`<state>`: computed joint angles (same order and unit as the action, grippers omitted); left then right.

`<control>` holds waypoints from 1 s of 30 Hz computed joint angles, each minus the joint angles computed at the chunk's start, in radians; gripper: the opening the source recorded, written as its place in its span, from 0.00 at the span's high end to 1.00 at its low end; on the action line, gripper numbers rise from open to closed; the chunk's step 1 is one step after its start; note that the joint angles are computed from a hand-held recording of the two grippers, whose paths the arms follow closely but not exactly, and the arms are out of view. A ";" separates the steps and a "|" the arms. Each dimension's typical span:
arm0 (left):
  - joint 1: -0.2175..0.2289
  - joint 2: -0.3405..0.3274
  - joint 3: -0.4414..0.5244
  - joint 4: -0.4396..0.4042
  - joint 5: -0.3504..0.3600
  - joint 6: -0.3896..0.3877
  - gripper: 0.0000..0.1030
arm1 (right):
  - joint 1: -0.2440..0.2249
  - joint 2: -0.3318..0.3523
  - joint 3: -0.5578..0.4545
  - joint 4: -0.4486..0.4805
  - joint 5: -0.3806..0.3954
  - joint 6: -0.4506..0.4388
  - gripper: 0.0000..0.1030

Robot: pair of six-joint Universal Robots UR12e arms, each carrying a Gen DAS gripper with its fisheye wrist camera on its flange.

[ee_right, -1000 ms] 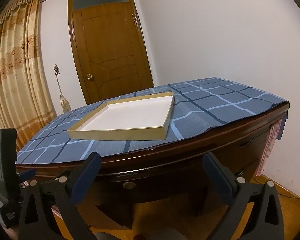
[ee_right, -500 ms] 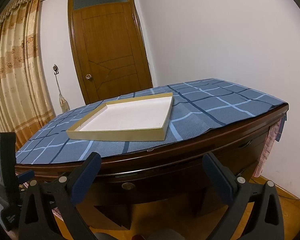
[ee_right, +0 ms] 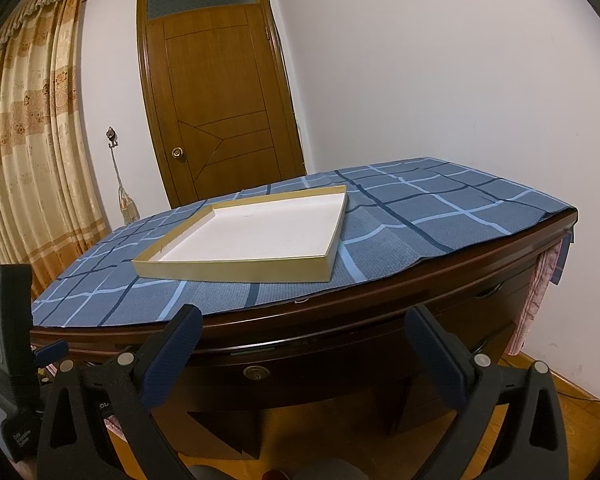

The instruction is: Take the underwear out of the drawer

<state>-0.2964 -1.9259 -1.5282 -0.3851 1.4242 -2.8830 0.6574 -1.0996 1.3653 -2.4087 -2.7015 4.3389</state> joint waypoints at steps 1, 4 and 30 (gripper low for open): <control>0.000 0.000 0.000 0.000 -0.001 0.000 0.01 | -0.001 -0.001 0.000 0.000 0.002 0.000 0.00; 0.001 0.000 -0.001 0.000 -0.002 0.000 0.01 | 0.000 -0.001 -0.001 0.006 0.001 0.005 0.00; 0.001 0.001 -0.003 -0.007 -0.001 -0.005 0.01 | 0.002 0.002 -0.006 0.026 0.001 0.021 0.00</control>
